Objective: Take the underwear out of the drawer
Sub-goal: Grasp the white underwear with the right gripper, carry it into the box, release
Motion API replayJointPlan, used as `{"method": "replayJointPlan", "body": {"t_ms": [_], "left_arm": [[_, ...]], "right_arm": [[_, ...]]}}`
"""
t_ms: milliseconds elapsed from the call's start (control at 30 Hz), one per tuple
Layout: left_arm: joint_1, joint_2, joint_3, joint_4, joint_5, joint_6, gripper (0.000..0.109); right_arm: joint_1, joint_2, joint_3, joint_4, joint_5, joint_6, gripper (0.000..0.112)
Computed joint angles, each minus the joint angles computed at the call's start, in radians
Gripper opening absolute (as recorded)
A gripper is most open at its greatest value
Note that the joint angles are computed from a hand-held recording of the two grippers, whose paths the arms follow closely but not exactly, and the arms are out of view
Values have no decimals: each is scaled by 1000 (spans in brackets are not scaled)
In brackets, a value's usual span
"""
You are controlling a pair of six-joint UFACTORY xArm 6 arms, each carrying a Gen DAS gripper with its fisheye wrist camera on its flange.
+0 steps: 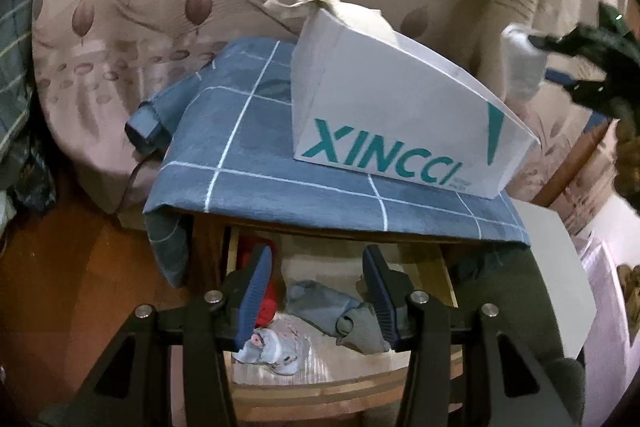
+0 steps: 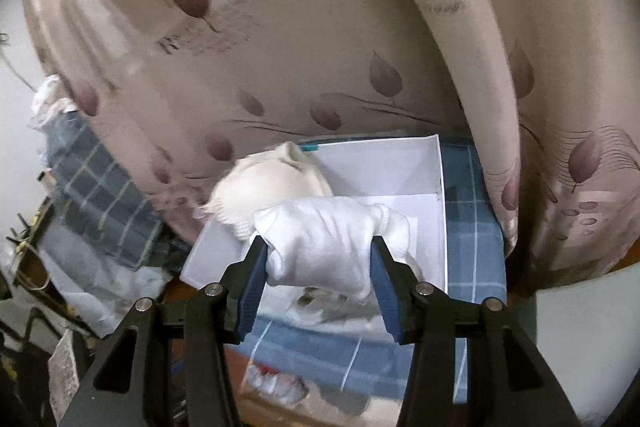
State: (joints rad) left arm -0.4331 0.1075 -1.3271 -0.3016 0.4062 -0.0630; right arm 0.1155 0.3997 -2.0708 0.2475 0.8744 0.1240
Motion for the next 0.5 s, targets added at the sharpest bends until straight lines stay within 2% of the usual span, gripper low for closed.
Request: {"method": "replayJointPlan", "body": {"t_ms": [200, 500], "left_arm": [[9, 13, -16, 4, 24, -12, 49], [14, 25, -28, -34, 43, 9, 49]], "right_arm": [[-4, 151, -136, -53, 29, 62, 47], [-8, 282, -296, -124, 94, 103, 50]]}}
